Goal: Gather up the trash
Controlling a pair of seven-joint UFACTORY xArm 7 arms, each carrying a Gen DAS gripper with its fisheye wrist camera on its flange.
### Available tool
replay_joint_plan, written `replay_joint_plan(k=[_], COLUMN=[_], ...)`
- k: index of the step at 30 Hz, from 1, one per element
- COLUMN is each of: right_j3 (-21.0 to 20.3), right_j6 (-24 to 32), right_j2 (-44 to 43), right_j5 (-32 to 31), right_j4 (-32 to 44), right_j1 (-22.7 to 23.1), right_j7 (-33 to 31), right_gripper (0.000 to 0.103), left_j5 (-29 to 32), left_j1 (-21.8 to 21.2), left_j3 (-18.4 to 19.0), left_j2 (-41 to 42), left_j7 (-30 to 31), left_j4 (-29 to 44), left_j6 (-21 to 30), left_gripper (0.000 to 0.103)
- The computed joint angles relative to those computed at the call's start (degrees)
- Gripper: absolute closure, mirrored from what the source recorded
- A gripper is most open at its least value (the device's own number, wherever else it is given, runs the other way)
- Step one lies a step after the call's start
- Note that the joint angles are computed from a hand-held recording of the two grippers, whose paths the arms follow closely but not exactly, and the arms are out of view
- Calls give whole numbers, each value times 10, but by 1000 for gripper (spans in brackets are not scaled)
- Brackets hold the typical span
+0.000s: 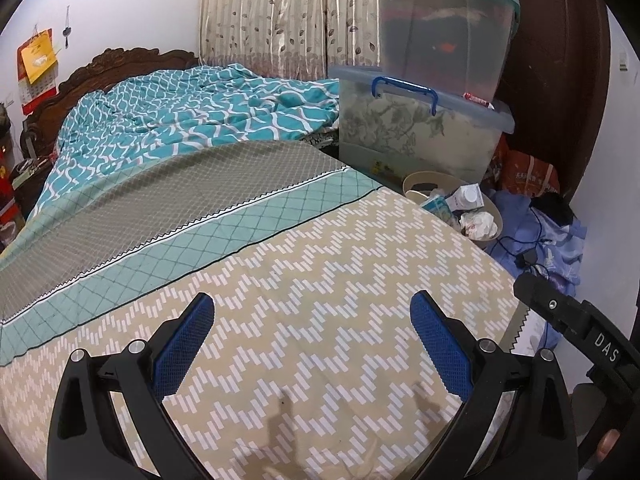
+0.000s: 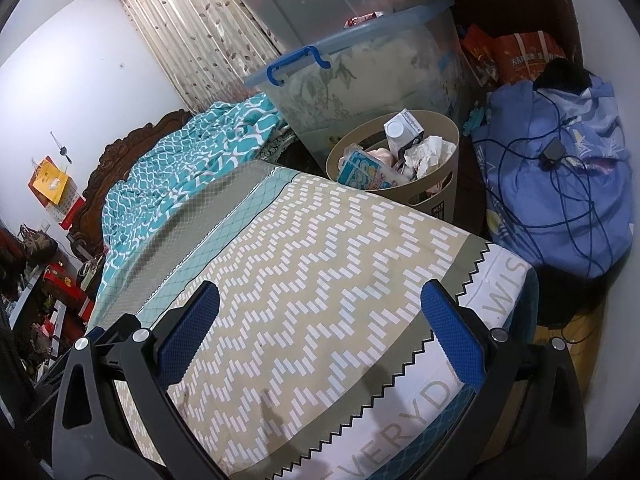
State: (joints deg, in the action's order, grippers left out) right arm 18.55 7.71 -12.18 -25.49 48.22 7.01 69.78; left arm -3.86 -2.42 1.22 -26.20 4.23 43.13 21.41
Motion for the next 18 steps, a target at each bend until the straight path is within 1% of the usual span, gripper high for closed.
replay_joint_plan(k=[8,15,18], right_j3=[-9,-10,-12], right_j6=[2,6,6], right_j2=[7,9,9], right_j5=[17,20,24], right_j4=[2,5,5], right_j1=[16,21,24], right_j7=[-16,-19,-22], right_gripper=[3,3,3], left_j5=[-6,-2,9], left_j1=[-5,-1,7], left_j3=[3,-1,-8], left_j2=[-3,-5,-8], left_j7=[12,9,1], left_j4=[1,0,-3], left_j6=[12,7,6], left_gripper=[8,8,8])
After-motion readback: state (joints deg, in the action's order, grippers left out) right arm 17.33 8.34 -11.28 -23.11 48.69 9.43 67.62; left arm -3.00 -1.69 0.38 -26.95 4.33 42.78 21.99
